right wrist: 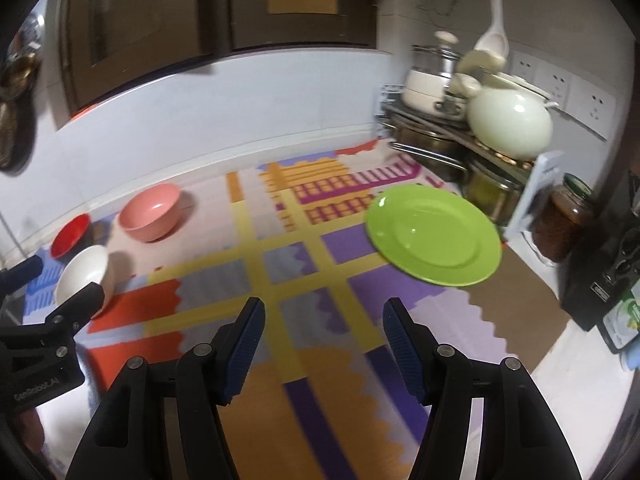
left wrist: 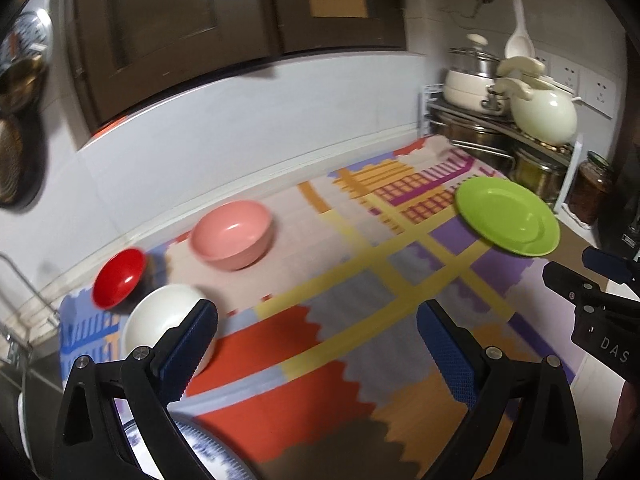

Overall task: Organize plates and bowls
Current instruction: 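Move both grippers toward the green plate beside the pot rack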

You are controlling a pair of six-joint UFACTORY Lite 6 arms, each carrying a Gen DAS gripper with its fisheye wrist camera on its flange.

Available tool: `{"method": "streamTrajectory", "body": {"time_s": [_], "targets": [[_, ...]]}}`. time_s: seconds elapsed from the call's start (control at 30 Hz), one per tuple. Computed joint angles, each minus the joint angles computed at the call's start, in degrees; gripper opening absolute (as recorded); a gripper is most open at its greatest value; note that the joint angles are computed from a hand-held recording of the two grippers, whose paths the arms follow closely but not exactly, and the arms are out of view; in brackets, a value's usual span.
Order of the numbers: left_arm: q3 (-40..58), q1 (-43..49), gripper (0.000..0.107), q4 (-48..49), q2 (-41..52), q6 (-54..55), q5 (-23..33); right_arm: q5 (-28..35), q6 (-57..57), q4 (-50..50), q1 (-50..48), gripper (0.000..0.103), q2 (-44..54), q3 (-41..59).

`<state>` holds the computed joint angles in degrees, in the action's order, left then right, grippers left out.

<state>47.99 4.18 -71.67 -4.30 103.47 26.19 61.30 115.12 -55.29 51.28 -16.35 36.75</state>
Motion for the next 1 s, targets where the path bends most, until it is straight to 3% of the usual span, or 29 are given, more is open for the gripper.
{"method": "streamTrajectory", "body": {"time_s": [0.33,0.47,0.7,1.0], "targets": [[2.9,-16.6,0.102,1.4,1.0,-8.7,-9.5,5.7,-7.6,0.8,-7.6,0.062,-17.3,-9.2],[6.5,-21.3,0.102,6.0,4.3,-15.0,-12.0,3.8,-12.9,0.5,-14.9,0.062,-23.2,-11.3],[15.5,-28.3,0.102,19.0,13.9,-29.6,-15.3,-5.7,-20.2,0.3,-32.0,0.062,-28.0,-14.8],[32.6,-34.3,0.101,41.0,29.4,-53.0,-14.0,-23.9,-28.7,-0.5,-55.4,0.062,-21.9,-14.5]]}}
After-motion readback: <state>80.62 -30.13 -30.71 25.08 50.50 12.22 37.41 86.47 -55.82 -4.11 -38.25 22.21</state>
